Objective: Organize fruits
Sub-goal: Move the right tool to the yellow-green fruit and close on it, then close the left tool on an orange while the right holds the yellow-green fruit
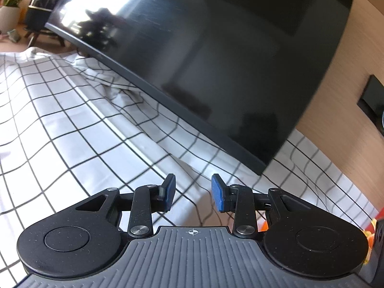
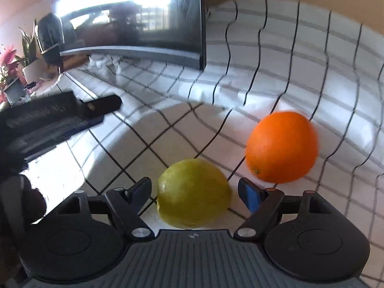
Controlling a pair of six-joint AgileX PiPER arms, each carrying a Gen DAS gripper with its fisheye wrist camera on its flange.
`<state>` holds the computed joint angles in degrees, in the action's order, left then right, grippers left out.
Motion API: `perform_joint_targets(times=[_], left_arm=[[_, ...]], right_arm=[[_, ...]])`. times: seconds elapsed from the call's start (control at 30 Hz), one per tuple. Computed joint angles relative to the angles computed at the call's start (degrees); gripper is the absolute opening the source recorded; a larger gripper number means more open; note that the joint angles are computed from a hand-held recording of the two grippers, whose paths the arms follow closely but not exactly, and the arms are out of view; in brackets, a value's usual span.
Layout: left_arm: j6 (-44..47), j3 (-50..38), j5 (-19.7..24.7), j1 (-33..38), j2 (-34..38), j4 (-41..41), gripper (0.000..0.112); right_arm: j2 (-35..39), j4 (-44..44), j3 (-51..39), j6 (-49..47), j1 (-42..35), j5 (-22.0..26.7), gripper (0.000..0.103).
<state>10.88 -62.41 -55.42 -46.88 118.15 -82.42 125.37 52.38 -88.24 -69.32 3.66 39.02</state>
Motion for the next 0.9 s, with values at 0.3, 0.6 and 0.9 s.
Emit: perform_joint_targets(times=[0.3, 0.6, 0.9], left_arm=[[0.45, -0.3, 2.61, 1.3, 0.97, 1.6, 0.037], [4.64, -9.05, 20.95, -0.07, 5.51, 20.59, 0.037], [48.63, -34.69, 17.42, -5.71, 16.58, -16.5, 0.038]], right_arm=[[-10.49, 0.56, 10.76, -8.08, -7.83, 6.35, 0.065], [-20.48, -4.36, 25.23, -26.05, -39.23, 20.2, 0.065], [-12.6, -3.03, 22.74, -41.45, -56.53, 24.67, 0.065]])
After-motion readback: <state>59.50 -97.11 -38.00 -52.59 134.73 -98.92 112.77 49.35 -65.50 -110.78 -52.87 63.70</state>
